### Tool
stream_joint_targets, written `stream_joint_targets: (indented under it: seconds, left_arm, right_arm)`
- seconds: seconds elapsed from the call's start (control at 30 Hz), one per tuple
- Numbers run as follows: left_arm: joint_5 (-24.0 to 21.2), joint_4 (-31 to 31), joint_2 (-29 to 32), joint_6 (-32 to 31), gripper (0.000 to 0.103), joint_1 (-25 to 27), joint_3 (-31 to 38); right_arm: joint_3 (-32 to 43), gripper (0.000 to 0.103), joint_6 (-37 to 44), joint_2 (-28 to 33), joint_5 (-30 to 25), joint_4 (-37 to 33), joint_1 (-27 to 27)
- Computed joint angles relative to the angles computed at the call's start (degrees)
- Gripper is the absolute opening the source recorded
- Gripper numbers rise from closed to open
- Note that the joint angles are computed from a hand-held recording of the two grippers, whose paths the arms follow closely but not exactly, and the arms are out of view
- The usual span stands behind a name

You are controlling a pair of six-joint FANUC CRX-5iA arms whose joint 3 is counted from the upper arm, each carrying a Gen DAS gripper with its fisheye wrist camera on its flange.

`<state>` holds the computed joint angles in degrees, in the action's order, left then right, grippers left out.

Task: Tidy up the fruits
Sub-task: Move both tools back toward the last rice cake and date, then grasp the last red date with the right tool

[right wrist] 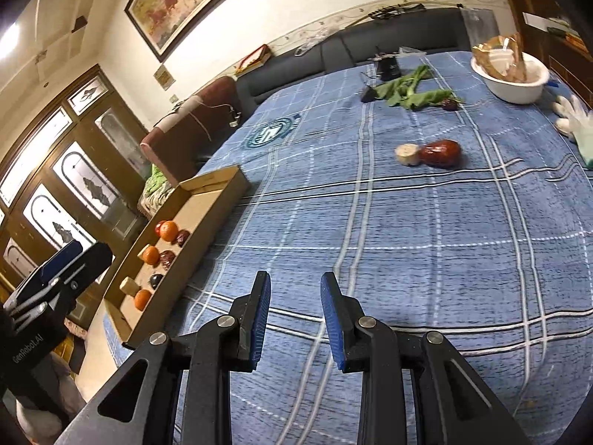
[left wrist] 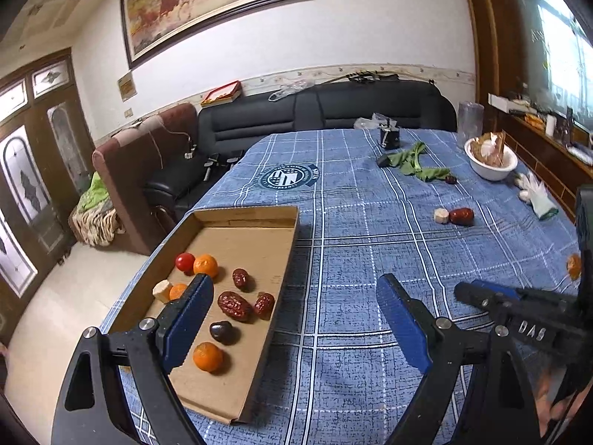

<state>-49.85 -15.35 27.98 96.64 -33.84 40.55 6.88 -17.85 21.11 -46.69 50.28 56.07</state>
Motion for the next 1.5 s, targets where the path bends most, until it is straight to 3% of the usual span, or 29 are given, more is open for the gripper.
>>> stream_joint_targets:
  seconds: [0.13,0.33,0.43,0.67,1.0,1.17,1.3,1.37,1.5]
  left_arm:
    - [0.3,4.3,0.8,-4.1,0.089,0.7,-0.5]
    - [-1.7,18.6,3.3,-10.7,0.089,3.5,-1.5]
    - [-4.1,25.7,5.1,-14.9,0.081,4.6,-1.5]
    - [-3.1,27.4,5.6,-16.3,0.08,4.5,-1.8]
    - [-6.1,29.8,8.2,-15.8,0.08,5.6,0.9]
    - [-5.7,30.5,8.2,-15.7,0.08,6.0,0.4]
    - [-5.8,31.9,8.8,-15.7,0.08,6.3,0.6]
    - [-6.3,32.5,9.1,-15.6,0.08,6.3,0.8]
    - [-5.7,31.2,8.2,-15.4,0.081,6.1,0.1]
  right_arm:
    - [-1.8,0.031,-1.9,-1.2,-0.2,0.6,-0.3]
    - [-3.3,0.031,-2.2,-2.8,-4.3,0.3,-0.6]
    - [-3.2,0.031,-1.4,-3.5,-8.2,-0.6,-1.3]
    - [-0.3,0.031,2.7,-2.3,-13.5,-3.2,-6.2]
    - [8.0,0.031,11.2,3.7,-9.1,-12.3,-14.3]
    - [7.2,0.033,16.4,2.0,-5.7,-16.9,-13.5]
    - [3.4,0.033,14.7,-0.7,-3.6,-15.5,-11.2]
    - [3.7,0.033,14.6,-0.3,-5.1,-13.6,-10.3]
    - [7.8,0.044,18.1,3.2,-9.6,-11.7,-9.2]
